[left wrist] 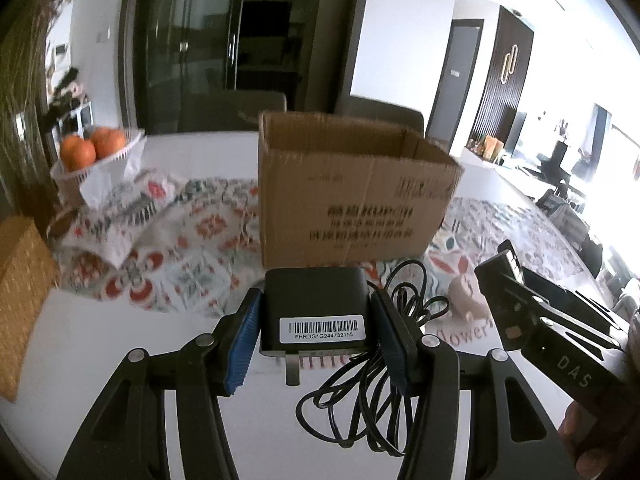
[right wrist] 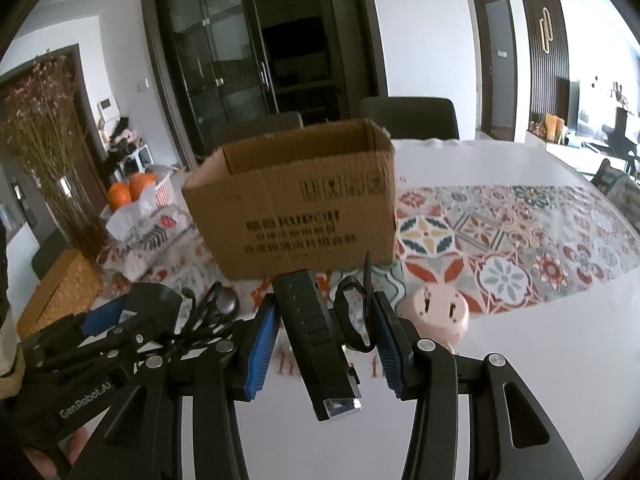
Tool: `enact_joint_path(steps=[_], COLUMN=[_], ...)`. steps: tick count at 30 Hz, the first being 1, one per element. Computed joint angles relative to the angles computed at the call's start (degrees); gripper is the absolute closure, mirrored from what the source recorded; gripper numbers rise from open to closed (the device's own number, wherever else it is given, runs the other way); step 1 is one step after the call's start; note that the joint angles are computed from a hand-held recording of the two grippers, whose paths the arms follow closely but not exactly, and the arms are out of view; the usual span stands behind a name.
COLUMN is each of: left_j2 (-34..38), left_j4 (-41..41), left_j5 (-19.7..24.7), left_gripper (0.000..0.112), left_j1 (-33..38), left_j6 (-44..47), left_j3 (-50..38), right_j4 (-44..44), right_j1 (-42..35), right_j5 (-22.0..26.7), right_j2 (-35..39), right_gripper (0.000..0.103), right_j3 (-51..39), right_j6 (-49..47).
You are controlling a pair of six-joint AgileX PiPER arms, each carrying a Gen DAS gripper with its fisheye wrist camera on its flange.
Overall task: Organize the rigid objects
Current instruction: 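Carry the adapter with the left tool while the right tool carries the flashlight over the box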
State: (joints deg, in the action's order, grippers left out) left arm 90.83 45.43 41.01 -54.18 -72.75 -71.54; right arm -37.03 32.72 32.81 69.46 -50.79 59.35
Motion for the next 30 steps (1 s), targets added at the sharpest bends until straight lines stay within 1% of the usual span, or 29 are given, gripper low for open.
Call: enact_joint_path(steps=[4, 11, 14, 18, 20, 21, 24, 28, 30], left_j2=[0.3, 0.9, 2.0, 3.6, 4.7, 5.4, 7.0, 9.3, 11.1], left_j4=[0.8, -0.1, -1.2, -2.4, -3.4, -2.7, -4.2, -6.7, -8.0], left_j5=[0.5, 0.6, 1.1, 0.5, 0.8, 1.2, 1.7, 2.6, 3.8], left_gripper=[0.058, 0.058, 0.059, 0.059, 0.059, 0.059, 0.059, 0.059, 0.059], left_j1=[0.7, 2.6, 3.5, 5.1, 6.0, 6.1, 7.1, 8.8, 9.5], left_j6=[2.1, 6.1, 8.7, 11.2, 12.7, 12.8, 15.6, 20.3, 22.8], left_j3=[-2.5, -7.6, -10.7, -14.4, -16.8, -17.9, -21.4, -26.6, -30.4], right_j4=[1.2, 1.8, 3.0, 2.2, 3.8, 3.7, 3.4, 7.2, 9.4], right_j1=[-1.2, -3.0, -4.2, -5.0, -5.8, -5.8, -6.2, -8.1, -9.1], right_j5=[-0.4, -0.9, -1.2, -1.1, -0.8, -0.7, -0.2, -0.2, 0.3], right_j2=[0.6, 2.3, 3.6, 5.1, 6.5, 6.7, 8.2, 10.8, 12.3], right_gripper=[0.056, 0.056, 0.056, 0.056, 0.056, 0.056, 0.056, 0.056, 0.056], right_j3=[-2.6, -7.5, -10.3, -13.8, -16.1, -16.8, -19.7, -24.3, -26.8], right_j6=[-2.1, -4.7, -7.0, -7.9, -10.0, -9.9, -10.8, -15.8, -18.7])
